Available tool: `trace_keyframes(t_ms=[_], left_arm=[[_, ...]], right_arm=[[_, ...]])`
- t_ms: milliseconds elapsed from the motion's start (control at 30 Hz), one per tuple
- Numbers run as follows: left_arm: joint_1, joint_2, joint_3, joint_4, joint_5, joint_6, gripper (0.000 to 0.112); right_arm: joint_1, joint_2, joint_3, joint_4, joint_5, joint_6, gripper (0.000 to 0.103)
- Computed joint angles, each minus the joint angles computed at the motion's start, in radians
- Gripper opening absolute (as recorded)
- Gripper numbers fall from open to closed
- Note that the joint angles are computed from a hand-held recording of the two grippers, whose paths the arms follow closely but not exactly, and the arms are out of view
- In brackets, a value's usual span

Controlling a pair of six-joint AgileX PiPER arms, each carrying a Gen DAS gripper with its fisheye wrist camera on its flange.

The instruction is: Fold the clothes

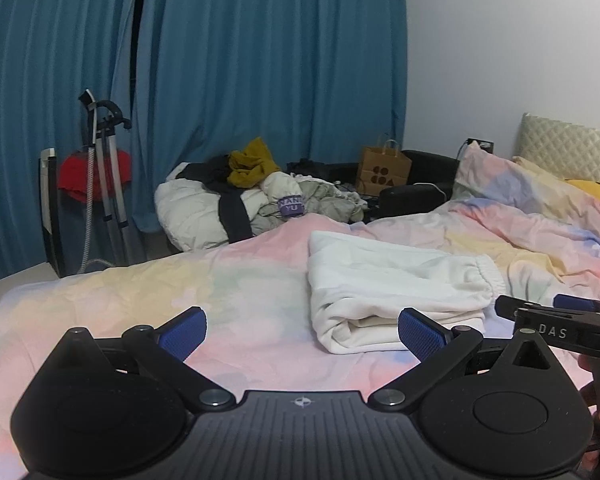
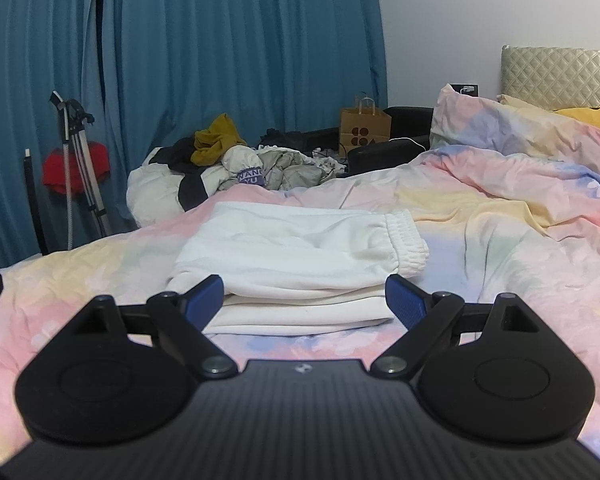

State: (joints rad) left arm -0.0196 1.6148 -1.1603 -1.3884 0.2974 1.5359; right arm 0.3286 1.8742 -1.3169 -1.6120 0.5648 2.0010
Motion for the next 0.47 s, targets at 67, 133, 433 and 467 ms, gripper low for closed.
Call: trace_keyframes(t_ms=[67,133,433,467], left_arm=[[0.001,-0.004,0.002,0.014,0.002,-0.014,0.103],[0.0,-0.008,0.006,0.019,0.0,-0.017,0.103],[-0.011,-0.025,0.034,-0.027,-0.021,0.04,0.103],[-0.01,-0.025,0.035,-0.029,-0.019,0.041,0.103]], right_arm=[[0.003,0.0,0.001,0.002,0.008,-0.001,0.089],[0.006,0.0,0.0,0.01,0.01,-0.006,0.089],[-0.003,0.001,-0.011,0.051,-0.003,-0.045,0.089],[-0.003,0.002,-0.012,0.053,-0.003,-0.047,0.089]])
